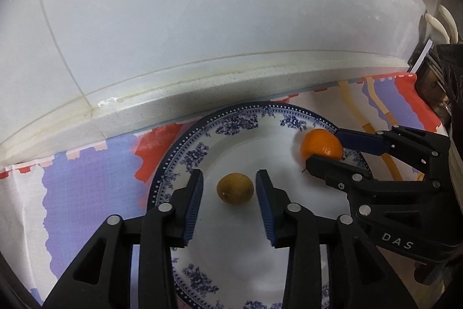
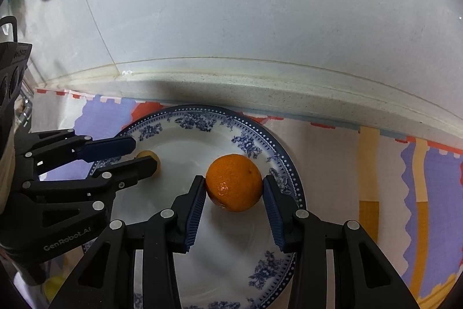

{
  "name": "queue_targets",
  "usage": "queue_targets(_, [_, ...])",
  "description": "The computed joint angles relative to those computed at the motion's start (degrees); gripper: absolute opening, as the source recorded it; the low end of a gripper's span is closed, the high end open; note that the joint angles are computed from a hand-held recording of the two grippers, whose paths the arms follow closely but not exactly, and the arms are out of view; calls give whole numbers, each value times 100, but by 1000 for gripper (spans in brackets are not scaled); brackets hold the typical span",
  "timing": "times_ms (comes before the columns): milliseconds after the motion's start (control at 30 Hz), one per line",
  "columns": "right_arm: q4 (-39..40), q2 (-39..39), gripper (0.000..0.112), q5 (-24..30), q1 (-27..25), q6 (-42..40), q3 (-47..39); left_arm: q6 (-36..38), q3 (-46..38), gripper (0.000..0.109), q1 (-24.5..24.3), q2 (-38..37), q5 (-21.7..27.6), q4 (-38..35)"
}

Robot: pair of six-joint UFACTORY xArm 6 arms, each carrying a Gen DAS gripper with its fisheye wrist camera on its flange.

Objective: Organize fruits
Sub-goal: 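Lift both tools away from the plate back toward the fruit cluster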

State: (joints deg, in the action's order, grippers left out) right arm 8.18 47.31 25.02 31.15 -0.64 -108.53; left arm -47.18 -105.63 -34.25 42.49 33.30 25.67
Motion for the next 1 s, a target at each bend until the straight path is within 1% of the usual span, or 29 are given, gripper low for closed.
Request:
queue_targets(33, [-21,-66,50,-53,-2,38,90,-88,64,40,-11,-61,-18,98])
queue_targets(67, [-95,-137,52,-144,2,111,193,-172,159,41,-16,-146,-34,198])
queue_targets(133, [-339,-291,53,-288,12,279,403,-460,351,44,-41,-330,-36,524])
queue_targets(233, [-829,-621,53,-598,27,659,868,-943,723,52,-79,-657,-154,1047])
queue_targets(300, [-1159,-878,53,-823,37,970,1219,-1314,983,53,-124,-897,-212,1432])
queue_targets(367, [-1335,-1130,53,-1021,44,1171,1550,-1730,1258,60,-189,-1175,-182,1828])
queue_targets(433, [-1578,-1410,59,-1205,47,1434,1898,-2213,1544,63,-271,-1466,-158,2264])
queue_targets(500, [-1947,-1674,59,-1407,53,1787,2225,-2597,1754,67,-365,-1705,-75,2623])
queue_targets(567, [-2555,-1979,61,-1569,42,2358,2563,-2941,2038,70,-453,-1993,-20,2949])
queue_targets(633, [-3401,-2250,68,-1708,8,3180,2839,-3225,2289,72,-563,-2268,92,3185])
queue_targets(700, [-4423,-2549,69,-1806,-35,4128,3096,-3448,2464,75,-671,-2469,205,3378])
queue_targets(767, [-5130,-2795,69,-1803,-61,4789,3271,-3659,2643,78,-805,-2668,381,3567])
queue_targets(867, [-5993,-3145,73,-1774,-62,5639,3516,-3911,2891,81,-994,-2947,628,3798])
queue_targets(933, [-6411,-3385,73,-1756,-49,6064,3703,-4120,3024,84,-1131,-3089,806,3993])
queue_targets(1000, [-6654,-3592,73,-1734,-13,6317,3873,-4264,3213,86,-1251,-3278,938,4112])
